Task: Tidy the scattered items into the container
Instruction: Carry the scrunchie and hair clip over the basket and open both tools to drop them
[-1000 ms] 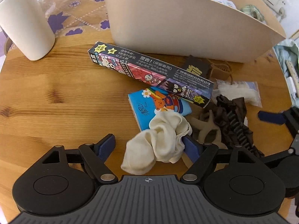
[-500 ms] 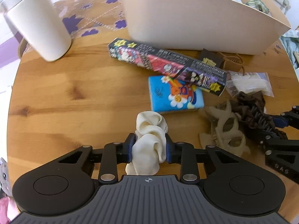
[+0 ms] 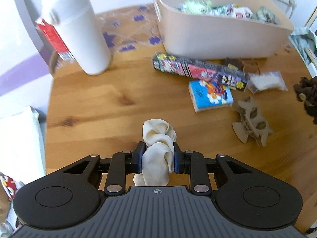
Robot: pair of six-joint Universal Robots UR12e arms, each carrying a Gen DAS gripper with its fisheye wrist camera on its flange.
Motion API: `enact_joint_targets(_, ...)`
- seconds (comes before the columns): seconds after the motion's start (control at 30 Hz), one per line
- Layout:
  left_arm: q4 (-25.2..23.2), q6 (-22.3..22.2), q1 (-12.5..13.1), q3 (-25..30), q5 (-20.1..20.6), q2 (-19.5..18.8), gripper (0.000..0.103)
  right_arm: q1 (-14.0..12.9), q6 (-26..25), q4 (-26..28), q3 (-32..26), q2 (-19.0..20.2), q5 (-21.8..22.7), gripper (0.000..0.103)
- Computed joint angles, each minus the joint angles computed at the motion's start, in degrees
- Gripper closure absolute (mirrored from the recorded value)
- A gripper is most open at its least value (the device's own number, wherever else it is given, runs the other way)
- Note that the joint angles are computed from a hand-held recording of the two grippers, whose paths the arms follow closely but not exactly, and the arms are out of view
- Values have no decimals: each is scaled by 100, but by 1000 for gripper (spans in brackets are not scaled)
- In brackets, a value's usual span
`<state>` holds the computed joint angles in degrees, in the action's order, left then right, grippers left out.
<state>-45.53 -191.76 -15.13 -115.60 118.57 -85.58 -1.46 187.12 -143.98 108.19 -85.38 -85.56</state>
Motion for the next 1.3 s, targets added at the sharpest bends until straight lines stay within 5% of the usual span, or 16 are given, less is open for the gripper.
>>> enact_joint_targets(0.73, 1419, 1657, -239, 1021, -116, -592, 75, -250, 11, -715, -800, 302, -715, 72)
enact_joint_targets(1.07, 1573, 2167, -234, 1623, -102, -1069, 75, -236, 73, -700, -1466, 810, -940, 72)
enact_joint_targets(1.3, 1442, 2003, -175, 2047, -212, -1397, 75, -246, 161, -531, -1874, 1189, -865, 71)
